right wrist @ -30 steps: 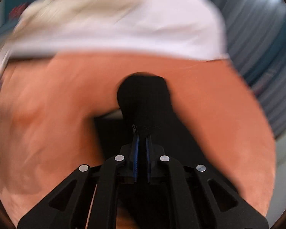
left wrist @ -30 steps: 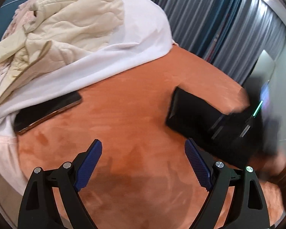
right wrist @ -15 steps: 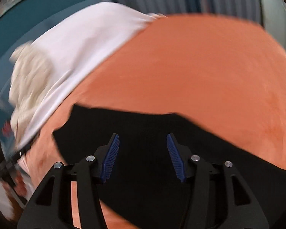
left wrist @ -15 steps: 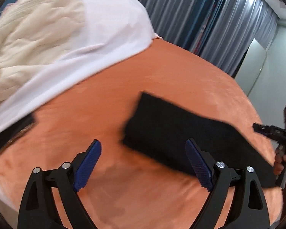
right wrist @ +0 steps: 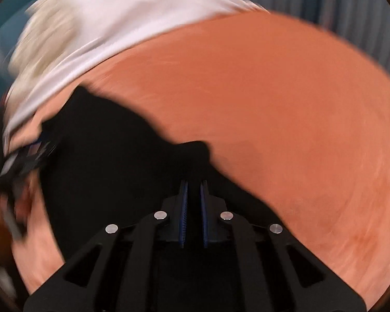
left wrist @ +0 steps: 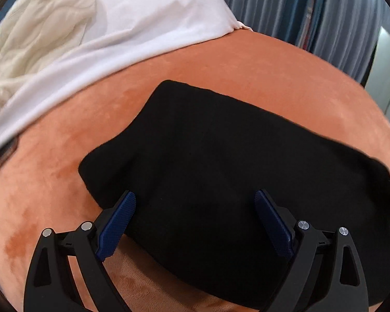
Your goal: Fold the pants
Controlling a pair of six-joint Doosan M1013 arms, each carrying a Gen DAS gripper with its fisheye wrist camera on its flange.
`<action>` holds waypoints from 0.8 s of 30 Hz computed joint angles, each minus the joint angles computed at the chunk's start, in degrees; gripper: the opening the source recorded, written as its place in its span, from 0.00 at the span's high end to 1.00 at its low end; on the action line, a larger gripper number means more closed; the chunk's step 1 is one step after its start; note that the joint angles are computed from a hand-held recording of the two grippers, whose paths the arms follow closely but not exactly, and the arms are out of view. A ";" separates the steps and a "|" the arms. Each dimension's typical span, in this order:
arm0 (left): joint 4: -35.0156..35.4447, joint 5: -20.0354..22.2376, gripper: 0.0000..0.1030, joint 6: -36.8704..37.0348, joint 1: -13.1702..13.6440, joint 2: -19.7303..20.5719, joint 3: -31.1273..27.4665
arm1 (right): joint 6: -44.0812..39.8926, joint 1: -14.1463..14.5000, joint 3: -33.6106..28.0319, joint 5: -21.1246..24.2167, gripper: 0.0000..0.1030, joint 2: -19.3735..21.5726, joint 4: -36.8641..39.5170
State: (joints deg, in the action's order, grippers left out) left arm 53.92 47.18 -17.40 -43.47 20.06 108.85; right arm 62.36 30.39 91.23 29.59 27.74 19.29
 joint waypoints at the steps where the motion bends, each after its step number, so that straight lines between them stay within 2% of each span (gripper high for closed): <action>1: 0.73 0.23 0.11 -0.25 -0.19 -0.01 -0.01 | -1.22 0.46 0.31 1.16 0.92 0.00 -1.08; 3: 0.84 0.61 0.11 -0.11 -0.31 0.36 -0.09 | -0.07 0.97 -0.16 3.18 0.88 0.72 -4.25; 5: 0.37 -0.07 0.11 0.20 0.07 0.22 0.06 | -0.10 0.21 -1.17 4.60 0.86 1.54 -1.12; 7: 1.67 -1.31 0.11 -1.60 0.23 -0.30 0.75 | -2.47 -1.88 -3.02 7.46 0.62 2.55 9.15; 8: 1.93 -1.58 0.11 -2.11 0.18 -0.43 0.93 | -3.10 -2.75 -3.73 8.35 0.41 2.97 13.06; 9: 2.10 -1.80 0.11 -2.43 0.16 -0.51 1.05 | -3.25 -3.33 -4.42 9.23 0.31 3.48 15.94; 11: 2.21 -1.84 0.11 -2.46 0.17 -0.52 1.01 | -1.99 -4.45 -6.96 12.70 0.31 5.29 20.01; 13: 2.24 -1.81 0.11 -2.35 0.18 -0.47 0.99 | -0.39 -5.49 -10.25 18.59 0.40 8.23 24.64; 14: 2.25 -1.85 0.11 -2.36 0.19 -0.50 1.02 | 1.71 -5.70 -11.32 19.85 0.51 8.93 24.29; 15: 2.41 -1.97 0.11 -2.53 0.22 -0.53 1.09 | 5.03 -5.08 -12.05 18.68 0.67 9.35 21.10; 17: 2.68 -2.48 0.11 -2.94 0.36 -0.63 1.30 | 9.82 -4.05 -13.23 16.20 0.78 9.31 14.57; 18: 2.70 -2.56 0.11 -2.92 0.39 -0.62 1.29 | 9.75 -4.17 -13.11 14.93 0.80 9.07 14.41; 19: 2.55 -2.53 0.11 -2.58 0.38 -0.49 1.11 | 10.29 -4.27 -12.80 11.48 0.81 8.73 14.26; 20: 2.00 -2.03 0.11 -1.69 0.36 -0.24 0.78 | 13.83 -4.11 -11.98 6.47 0.92 8.24 11.12; 21: 1.45 -1.45 0.11 -0.83 0.32 0.03 0.44 | 20.01 -3.77 -11.76 3.31 0.89 8.23 4.97; 23: 0.98 -0.72 0.11 0.08 0.23 0.30 0.05 | 30.60 -3.74 -13.19 4.04 0.89 9.32 -3.33; 24: 1.18 -1.02 0.11 -0.33 0.26 0.19 0.22 | 35.76 -3.54 -12.06 1.94 0.88 8.10 -7.43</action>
State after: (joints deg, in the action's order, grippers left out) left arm 55.10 46.16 -17.73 -43.20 20.24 109.07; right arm 98.12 26.86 79.17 31.53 35.84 11.86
